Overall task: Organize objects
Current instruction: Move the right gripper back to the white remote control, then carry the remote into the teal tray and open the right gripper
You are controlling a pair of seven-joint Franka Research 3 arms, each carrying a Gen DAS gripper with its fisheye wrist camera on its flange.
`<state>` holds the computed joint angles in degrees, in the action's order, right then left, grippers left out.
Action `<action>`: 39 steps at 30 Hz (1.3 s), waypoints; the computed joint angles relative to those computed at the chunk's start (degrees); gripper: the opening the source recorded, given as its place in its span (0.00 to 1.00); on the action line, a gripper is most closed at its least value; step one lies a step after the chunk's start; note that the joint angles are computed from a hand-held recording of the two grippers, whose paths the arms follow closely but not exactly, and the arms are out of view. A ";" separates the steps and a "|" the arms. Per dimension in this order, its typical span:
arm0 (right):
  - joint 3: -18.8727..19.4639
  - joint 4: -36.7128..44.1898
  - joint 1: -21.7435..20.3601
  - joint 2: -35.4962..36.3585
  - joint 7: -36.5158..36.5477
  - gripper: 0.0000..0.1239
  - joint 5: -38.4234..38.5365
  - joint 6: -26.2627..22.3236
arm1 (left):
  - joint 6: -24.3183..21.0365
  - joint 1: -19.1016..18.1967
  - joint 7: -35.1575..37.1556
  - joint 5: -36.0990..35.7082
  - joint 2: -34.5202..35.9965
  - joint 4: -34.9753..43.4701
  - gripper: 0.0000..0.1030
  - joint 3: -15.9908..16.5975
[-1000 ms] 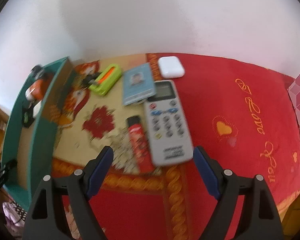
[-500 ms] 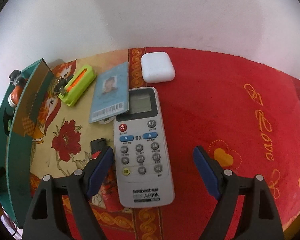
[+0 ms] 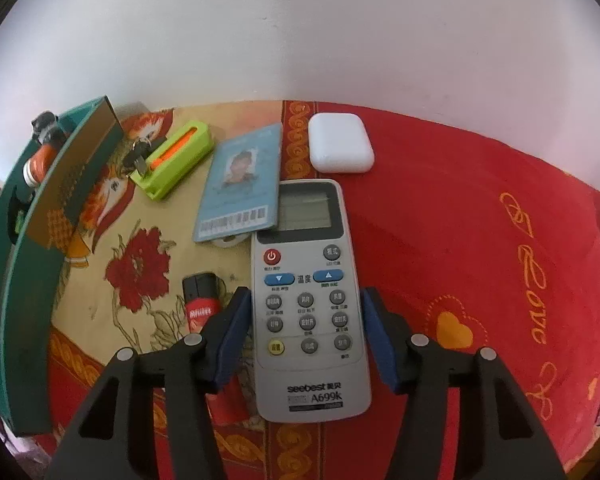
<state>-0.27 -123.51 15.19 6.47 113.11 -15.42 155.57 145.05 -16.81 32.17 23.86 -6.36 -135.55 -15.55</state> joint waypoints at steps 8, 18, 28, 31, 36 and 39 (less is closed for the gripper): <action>0.94 -3.53 -0.17 -3.66 3.17 0.44 -0.43 -3.48 | 0.95 0.09 0.67 -0.08 -0.32 -0.58 0.13 0.07; 2.19 -2.28 -0.67 -3.12 4.69 0.55 2.61 -7.50 | 2.82 0.13 6.35 -3.70 -0.76 -1.36 0.13 0.91; 2.12 -5.68 -0.34 -4.99 13.00 0.45 -2.89 -5.00 | 5.15 0.45 10.94 -5.07 -1.16 -2.47 0.13 1.12; 2.44 -6.13 -0.62 -5.44 13.16 0.45 -2.75 -5.36 | 5.61 0.54 11.34 -5.40 -1.29 -2.75 0.13 1.09; 2.82 -6.72 -0.95 -6.15 13.34 0.45 -1.80 -6.29 | 6.05 0.63 11.92 -5.73 -1.41 -2.97 0.13 1.09; 2.93 -7.87 -1.30 -7.13 13.42 0.45 -0.25 -5.98 | 6.49 0.80 11.24 -5.31 -1.54 -3.27 0.13 0.94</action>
